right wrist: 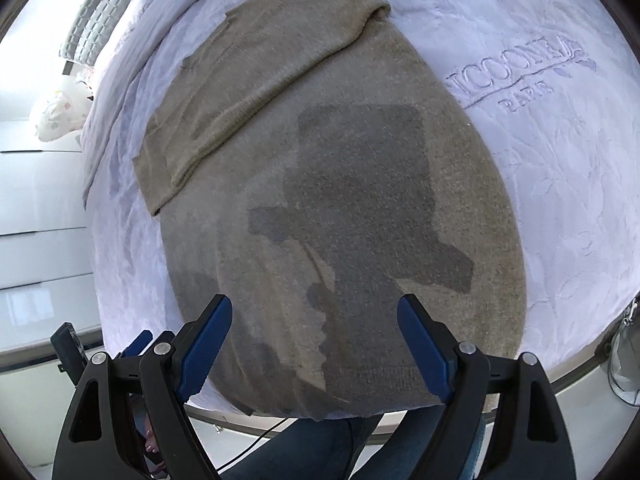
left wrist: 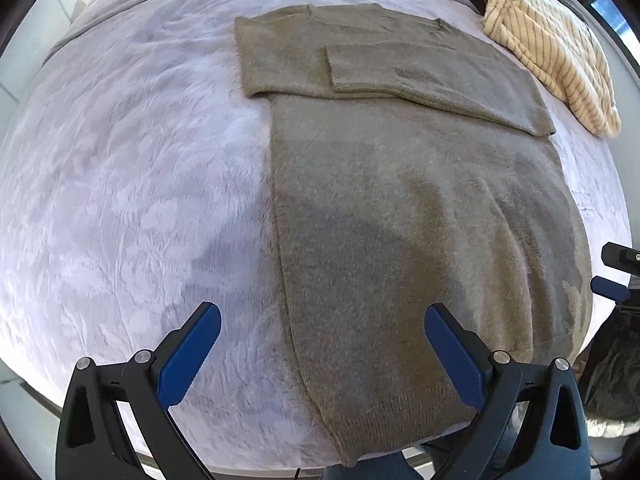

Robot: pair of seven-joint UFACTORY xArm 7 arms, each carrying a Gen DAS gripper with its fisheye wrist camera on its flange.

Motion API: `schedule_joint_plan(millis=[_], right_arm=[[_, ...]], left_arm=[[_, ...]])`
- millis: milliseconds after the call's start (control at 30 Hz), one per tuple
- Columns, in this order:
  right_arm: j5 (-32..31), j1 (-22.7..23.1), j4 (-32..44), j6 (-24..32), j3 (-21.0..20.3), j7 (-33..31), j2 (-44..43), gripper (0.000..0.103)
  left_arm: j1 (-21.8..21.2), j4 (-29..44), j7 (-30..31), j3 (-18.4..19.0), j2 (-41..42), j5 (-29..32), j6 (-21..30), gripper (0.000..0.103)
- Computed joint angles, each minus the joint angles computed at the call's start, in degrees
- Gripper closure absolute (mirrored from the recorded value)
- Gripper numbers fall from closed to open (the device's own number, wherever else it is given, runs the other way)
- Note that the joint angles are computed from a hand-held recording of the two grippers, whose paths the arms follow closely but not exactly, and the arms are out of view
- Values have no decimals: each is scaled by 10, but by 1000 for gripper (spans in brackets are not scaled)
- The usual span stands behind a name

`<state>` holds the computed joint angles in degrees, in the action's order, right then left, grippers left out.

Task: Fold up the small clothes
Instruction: 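Grasp the sweater hem with both grippers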

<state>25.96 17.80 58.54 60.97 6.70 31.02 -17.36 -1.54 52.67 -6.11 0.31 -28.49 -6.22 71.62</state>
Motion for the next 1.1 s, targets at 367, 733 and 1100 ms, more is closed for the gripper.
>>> schedule_joint_plan(millis=[367, 733, 1100], right_arm=[[8, -5, -64, 29, -17, -49, -66, 16], [6, -30, -170, 49, -49, -85, -168, 16], [78, -21, -239, 14, -79, -166, -189, 15]], left_arm=[[-11, -63, -63, -27, -74, 12, 18, 1], [-39, -148, -78, -7, -157, -44, 41, 1], [-59, -179, -65, 12, -151, -124, 5, 1]])
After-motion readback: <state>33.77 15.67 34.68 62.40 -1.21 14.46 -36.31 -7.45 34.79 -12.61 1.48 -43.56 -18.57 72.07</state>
